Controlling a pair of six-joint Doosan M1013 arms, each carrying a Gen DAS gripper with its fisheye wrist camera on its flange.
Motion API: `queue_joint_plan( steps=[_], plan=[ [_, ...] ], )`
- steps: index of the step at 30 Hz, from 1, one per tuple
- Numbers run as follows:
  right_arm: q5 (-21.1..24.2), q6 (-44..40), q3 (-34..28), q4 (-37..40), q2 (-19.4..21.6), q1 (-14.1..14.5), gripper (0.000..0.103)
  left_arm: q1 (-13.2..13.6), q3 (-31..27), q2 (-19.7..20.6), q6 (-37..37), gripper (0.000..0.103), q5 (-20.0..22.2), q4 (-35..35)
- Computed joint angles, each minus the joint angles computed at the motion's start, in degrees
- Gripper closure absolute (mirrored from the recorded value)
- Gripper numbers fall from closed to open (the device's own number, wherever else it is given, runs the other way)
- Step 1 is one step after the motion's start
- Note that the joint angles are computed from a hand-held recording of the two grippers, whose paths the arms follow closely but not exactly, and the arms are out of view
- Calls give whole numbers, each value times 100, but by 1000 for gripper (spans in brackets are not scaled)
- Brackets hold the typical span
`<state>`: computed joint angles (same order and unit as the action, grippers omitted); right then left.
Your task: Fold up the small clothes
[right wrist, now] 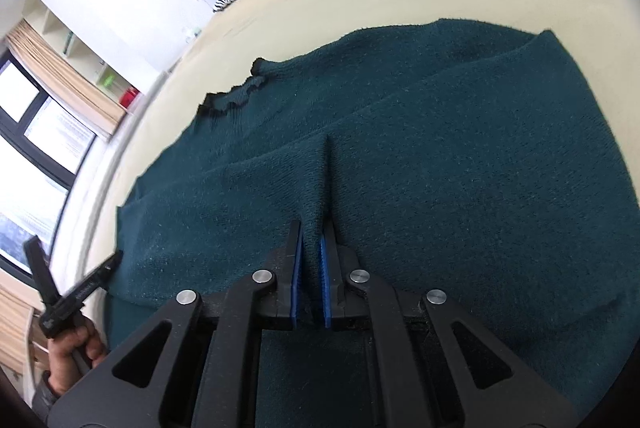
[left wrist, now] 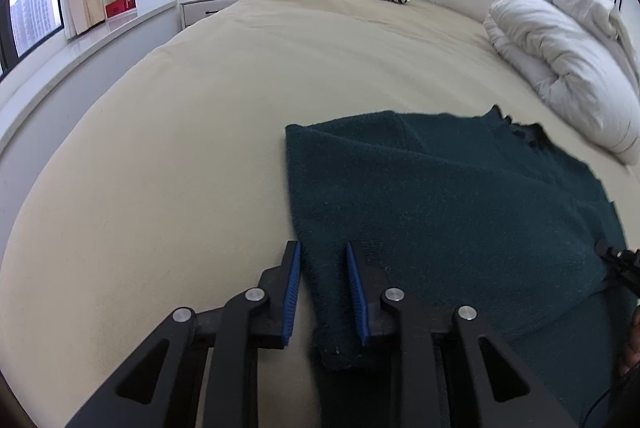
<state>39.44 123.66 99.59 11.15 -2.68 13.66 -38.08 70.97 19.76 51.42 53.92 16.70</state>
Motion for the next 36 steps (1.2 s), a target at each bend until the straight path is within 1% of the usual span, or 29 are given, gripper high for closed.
queue_joint_plan(
  steps=[1, 2, 3, 4, 5, 6, 7, 9, 12, 13, 14, 15, 16, 17, 18, 21, 23, 24, 27, 29, 30, 31, 33, 36],
  plan=[
    [72, -123, -6, 248, -25, -60, 94, 17, 78, -75, -25, 72, -61, -48],
    [146, -21, -19, 229, -45, -65, 94, 1, 165, -161, -133, 65, -45, 48],
    [264, 317, -42, -19, -103, -32, 87, -17, 259, -249, -234, 64, -62, 141],
    [373, 694, -59, -417, -181, 36, 77, -28, 393, -378, -324, 62, -116, 195],
    [442, 1104, -45, -920, -297, 137, 72, -39, 490, -474, -401, 62, -143, 243],
    [441, 1388, 5, -1274, -425, 216, 64, -68, 569, -563, -545, 63, -96, 386],
    [401, 1609, 88, -1518, -581, 283, 61, -95, 655, -659, -679, 63, -10, 544],
    [393, 2024, 257, -1826, -893, 410, 56, -115, 909, -915, -826, 63, -58, 620],
    [531, 2535, 480, -2247, -1344, 660, 55, -190, 1212, -1227, -981, 63, -43, 686],
    [604, 2729, 553, -2423, -1488, 775, 51, -222, 1349, -1366, -970, 60, -77, 577],
    [715, 2945, 625, -2620, -1632, 916, 48, -257, 1444, -1459, -913, 55, -89, 470],
    [831, 3131, 670, -2780, -1732, 1037, 40, -311, 1550, -1555, -876, 52, -68, 391],
    [979, 3382, 732, -3001, -1854, 1215, 35, -402, 1682, -1679, -887, 46, -34, 335],
    [1091, 3573, 796, -3171, -1974, 1385, 34, -471, 1797, -1781, -916, 44, -78, 278],
    [1206, 3736, 849, -3291, -2081, 1544, 34, -535, 1912, -1880, -934, 43, -141, 179],
    [1475, 4151, 1029, -3470, -2408, 1915, 34, -672, 2248, -2158, -867, 43, -334, -413],
    [1703, 4436, 1130, -3499, -2602, 2099, 34, -720, 2438, -2293, -768, 43, -351, -851],
    [1752, 4500, 1174, -3468, -2683, 2147, 34, -747, 2514, -2341, -736, 43, -337, -1007],
    [1941, 4771, 1299, -3475, -2947, 2371, 34, -803, 2744, -2535, -753, 43, -435, -1234],
    [2090, 4896, 1372, -3434, -3118, 2457, 34, -770, 2805, -2622, -653, 43, -459, -1467],
    [2105, 4875, 1413, -3291, -3179, 2408, 34, -746, 2825, -2655, -588, 43, -471, -1584],
    [2114, 4819, 1458, -3060, -3247, 2322, 34, -681, 2844, -2676, -417, 43, -488, -1870],
    [2081, 4777, 1573, -2692, -3376, 2204, 35, -551, 2888, -2703, -189, 43, -537, -2388],
    [1858, 4824, 1763, -2349, -3547, 2215, 37, -333, 3075, -2855, 49, 43, -700, -3155]
  ],
)
